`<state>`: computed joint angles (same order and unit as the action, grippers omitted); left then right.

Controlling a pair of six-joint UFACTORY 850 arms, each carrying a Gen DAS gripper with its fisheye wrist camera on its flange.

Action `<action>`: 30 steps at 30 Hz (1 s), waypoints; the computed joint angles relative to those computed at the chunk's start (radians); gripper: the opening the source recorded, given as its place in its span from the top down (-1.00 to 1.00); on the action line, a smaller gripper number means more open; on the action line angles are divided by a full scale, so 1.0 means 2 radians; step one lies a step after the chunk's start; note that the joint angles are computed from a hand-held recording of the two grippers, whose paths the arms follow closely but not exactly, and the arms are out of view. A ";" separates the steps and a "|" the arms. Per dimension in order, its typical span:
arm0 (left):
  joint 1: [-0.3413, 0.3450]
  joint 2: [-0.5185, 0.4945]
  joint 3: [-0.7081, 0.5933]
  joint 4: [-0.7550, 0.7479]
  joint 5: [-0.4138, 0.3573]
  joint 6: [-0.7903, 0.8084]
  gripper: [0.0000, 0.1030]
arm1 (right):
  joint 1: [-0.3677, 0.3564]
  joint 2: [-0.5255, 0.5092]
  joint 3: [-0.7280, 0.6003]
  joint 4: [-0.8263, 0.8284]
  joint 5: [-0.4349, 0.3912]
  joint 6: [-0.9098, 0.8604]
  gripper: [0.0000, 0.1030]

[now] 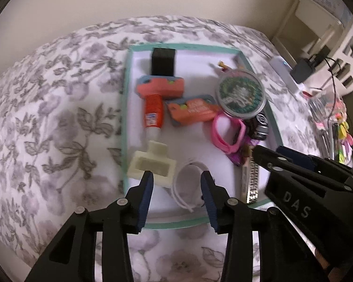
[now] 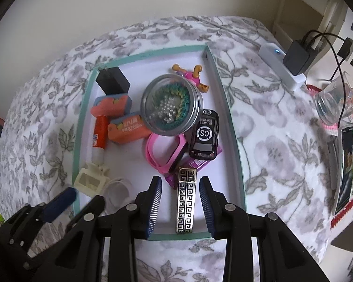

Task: Organize rigid objects

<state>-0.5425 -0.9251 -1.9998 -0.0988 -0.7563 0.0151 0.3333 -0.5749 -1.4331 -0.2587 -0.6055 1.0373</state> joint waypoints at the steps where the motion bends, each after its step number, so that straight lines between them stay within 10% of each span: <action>1: 0.002 0.001 0.002 0.010 0.003 -0.010 0.16 | 0.000 -0.001 -0.001 0.001 -0.001 -0.001 0.29; 4: 0.004 0.006 0.010 0.053 0.017 -0.051 0.13 | 0.002 -0.001 0.008 -0.001 0.008 0.004 0.22; 7: 0.008 0.008 0.015 0.081 0.031 -0.084 -0.38 | 0.003 -0.003 0.009 -0.003 0.017 0.007 -0.10; 14: 0.023 0.026 0.045 0.103 0.063 -0.127 -0.87 | 0.013 0.002 0.012 -0.033 0.031 0.033 -0.49; 30: 0.030 0.068 0.103 0.165 0.094 -0.176 -0.89 | 0.032 0.021 0.039 -0.084 0.040 0.099 -1.00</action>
